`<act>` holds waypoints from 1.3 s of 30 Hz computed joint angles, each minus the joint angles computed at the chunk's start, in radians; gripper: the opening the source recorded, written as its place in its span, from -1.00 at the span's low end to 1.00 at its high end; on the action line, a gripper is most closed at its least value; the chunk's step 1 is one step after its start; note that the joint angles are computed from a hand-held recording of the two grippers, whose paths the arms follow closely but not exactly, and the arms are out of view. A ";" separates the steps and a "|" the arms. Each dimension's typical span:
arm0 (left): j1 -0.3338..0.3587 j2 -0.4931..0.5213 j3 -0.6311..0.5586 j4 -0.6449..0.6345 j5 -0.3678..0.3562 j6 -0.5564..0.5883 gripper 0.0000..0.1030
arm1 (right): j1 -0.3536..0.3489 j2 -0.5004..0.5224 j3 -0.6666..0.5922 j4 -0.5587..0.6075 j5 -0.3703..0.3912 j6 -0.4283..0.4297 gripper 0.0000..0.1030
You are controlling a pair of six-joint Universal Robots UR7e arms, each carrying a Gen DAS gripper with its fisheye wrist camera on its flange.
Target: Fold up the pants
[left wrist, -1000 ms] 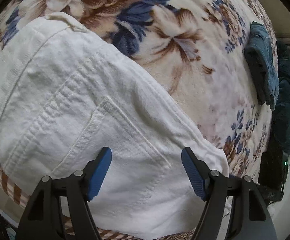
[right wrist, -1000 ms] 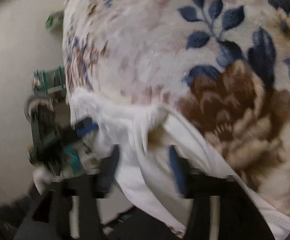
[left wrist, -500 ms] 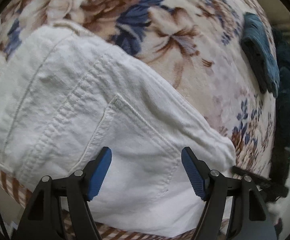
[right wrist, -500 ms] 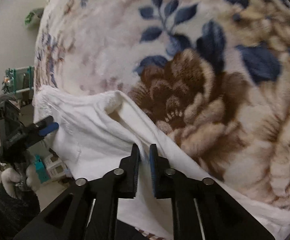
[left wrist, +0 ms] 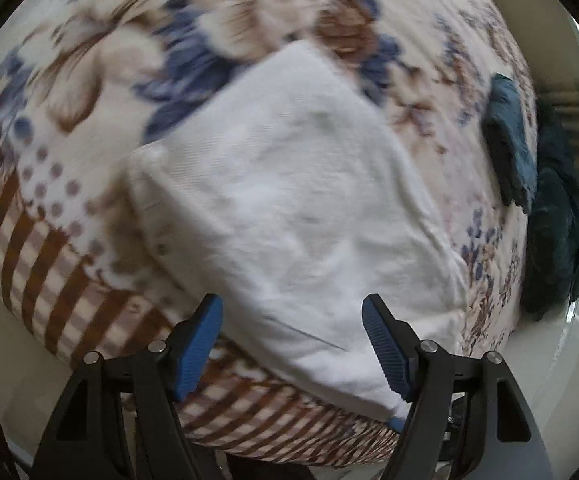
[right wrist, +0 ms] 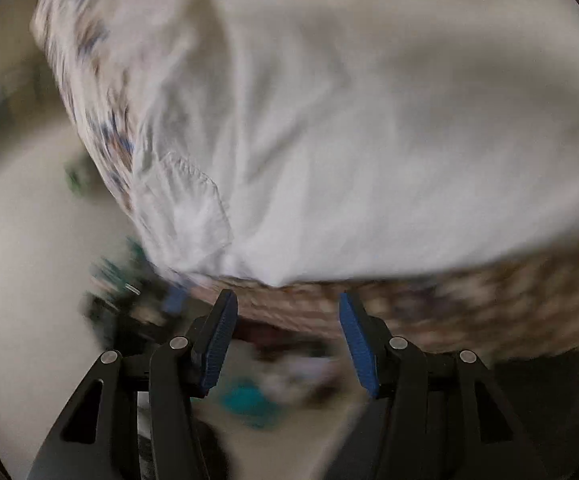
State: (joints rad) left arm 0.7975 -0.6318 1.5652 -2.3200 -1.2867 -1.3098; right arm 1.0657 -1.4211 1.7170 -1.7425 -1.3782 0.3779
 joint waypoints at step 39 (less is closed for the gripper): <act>-0.007 0.465 -0.759 0.341 0.098 0.593 0.36 | 0.256 0.265 -0.399 -0.054 -0.849 -0.848 0.32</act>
State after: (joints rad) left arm 0.7905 -0.1671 0.8062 -1.9789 -1.1884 -0.7166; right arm 1.3218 -1.1565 1.3177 -1.7966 -2.2272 -0.4702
